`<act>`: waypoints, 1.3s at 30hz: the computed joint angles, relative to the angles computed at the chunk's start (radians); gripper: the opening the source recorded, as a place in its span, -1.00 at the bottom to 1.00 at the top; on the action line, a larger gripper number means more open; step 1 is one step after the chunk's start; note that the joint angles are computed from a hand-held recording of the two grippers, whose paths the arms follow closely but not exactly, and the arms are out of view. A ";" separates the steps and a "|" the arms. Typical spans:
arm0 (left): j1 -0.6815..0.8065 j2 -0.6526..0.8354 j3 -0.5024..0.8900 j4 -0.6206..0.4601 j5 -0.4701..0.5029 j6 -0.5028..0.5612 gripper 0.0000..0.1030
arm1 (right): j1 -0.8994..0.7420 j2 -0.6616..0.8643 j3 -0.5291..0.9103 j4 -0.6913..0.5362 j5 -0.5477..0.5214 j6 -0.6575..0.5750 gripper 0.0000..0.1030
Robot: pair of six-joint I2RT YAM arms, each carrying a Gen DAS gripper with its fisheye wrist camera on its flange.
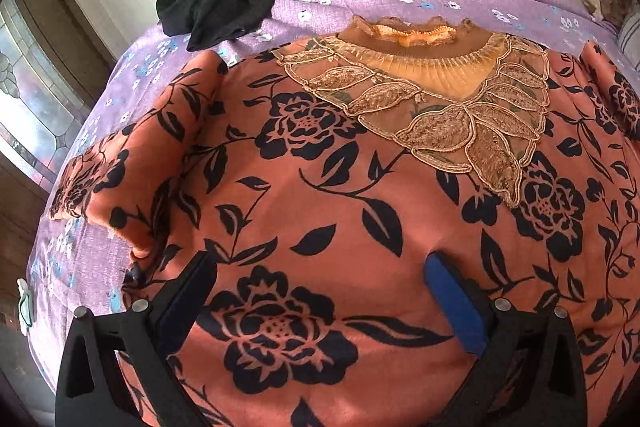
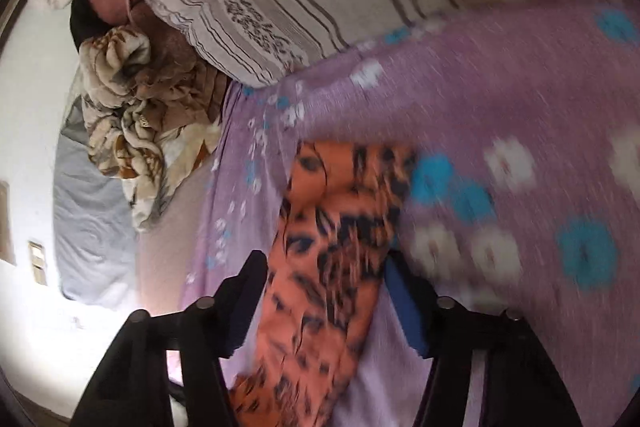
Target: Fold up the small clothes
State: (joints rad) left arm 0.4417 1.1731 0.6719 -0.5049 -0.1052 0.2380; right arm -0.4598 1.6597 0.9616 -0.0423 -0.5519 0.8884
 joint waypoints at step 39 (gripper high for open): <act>0.692 0.189 0.330 -0.052 0.276 0.164 1.00 | 1.297 0.094 0.370 0.228 0.177 0.185 0.88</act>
